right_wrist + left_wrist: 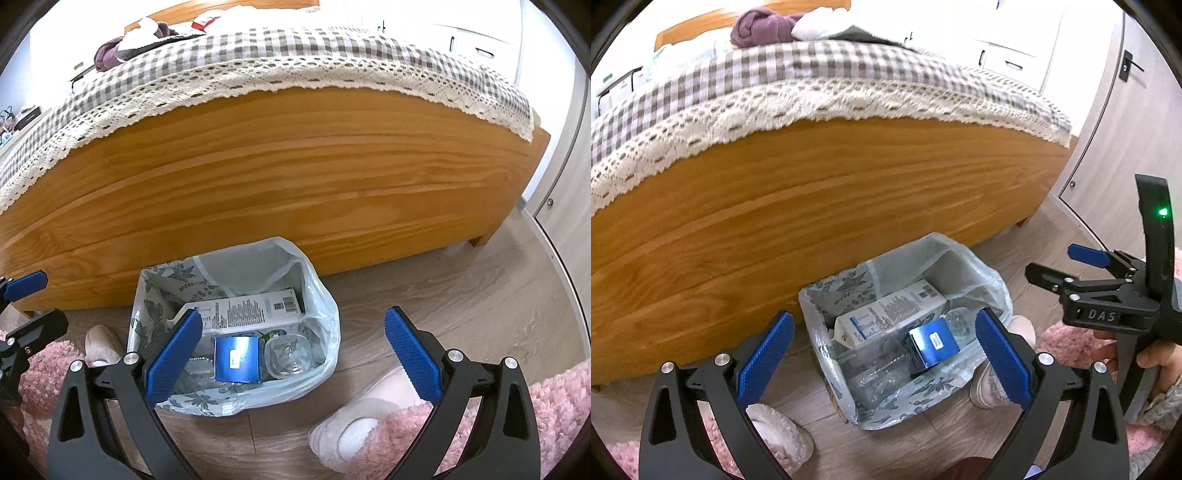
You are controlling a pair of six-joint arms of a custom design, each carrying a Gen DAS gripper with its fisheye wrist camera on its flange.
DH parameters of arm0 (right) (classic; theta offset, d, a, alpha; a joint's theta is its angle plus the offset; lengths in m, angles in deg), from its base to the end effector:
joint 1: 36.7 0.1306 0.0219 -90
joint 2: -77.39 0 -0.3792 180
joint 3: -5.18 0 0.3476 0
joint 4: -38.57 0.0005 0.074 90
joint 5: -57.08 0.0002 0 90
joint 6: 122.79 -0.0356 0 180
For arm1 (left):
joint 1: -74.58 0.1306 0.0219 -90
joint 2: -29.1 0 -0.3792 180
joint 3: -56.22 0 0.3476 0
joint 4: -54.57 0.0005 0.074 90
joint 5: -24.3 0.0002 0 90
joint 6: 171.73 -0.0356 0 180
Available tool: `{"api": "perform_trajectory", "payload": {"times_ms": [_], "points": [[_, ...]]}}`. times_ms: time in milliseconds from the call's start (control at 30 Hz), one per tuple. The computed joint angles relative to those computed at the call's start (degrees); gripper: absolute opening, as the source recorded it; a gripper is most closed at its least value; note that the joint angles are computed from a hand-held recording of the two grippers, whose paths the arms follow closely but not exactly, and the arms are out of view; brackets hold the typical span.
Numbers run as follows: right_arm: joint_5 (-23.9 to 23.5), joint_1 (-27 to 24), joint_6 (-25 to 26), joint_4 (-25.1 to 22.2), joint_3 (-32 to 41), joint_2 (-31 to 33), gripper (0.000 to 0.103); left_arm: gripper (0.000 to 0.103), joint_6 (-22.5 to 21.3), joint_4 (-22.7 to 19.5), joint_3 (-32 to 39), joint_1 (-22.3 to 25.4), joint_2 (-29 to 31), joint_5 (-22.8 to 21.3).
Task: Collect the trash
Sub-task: 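Raise both open tools from the bin toward the bed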
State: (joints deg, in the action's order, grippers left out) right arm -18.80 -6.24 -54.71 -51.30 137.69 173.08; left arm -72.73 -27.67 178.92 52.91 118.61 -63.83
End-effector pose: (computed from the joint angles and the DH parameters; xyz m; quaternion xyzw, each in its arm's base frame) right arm 0.3519 0.1963 0.6294 -0.0312 0.9416 0.0342 0.3337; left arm 0.3537 -0.1423 0.6172 0.1090 0.9304 -0.1072 0.3333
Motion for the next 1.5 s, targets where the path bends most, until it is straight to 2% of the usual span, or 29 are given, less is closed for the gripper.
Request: {"api": "perform_trajectory", "payload": {"times_ms": [433,667,1000,1233,1500], "points": [[0.94,0.19,1.13,-0.06,1.23,-0.5,0.095,0.095,1.2,2.33,-0.27,0.2,-1.04,0.03],[1.92,0.33,1.69,2.59,0.26,-1.28,0.095,0.095,2.43,5.44,-0.82,0.86,-2.08,-0.2],[1.81,0.61,1.89,4.2,0.21,-1.4,0.095,0.095,1.84,6.77,-0.86,0.02,-2.4,-1.0],[2.09,0.55,2.6,5.74,0.49,-1.58,0.095,0.095,2.36,8.98,-1.19,0.07,-3.44,-0.54],[2.8,0.81,3.21,6.87,0.62,-1.73,0.095,0.095,3.73,9.53,-1.07,0.77,-3.71,0.46]]}}
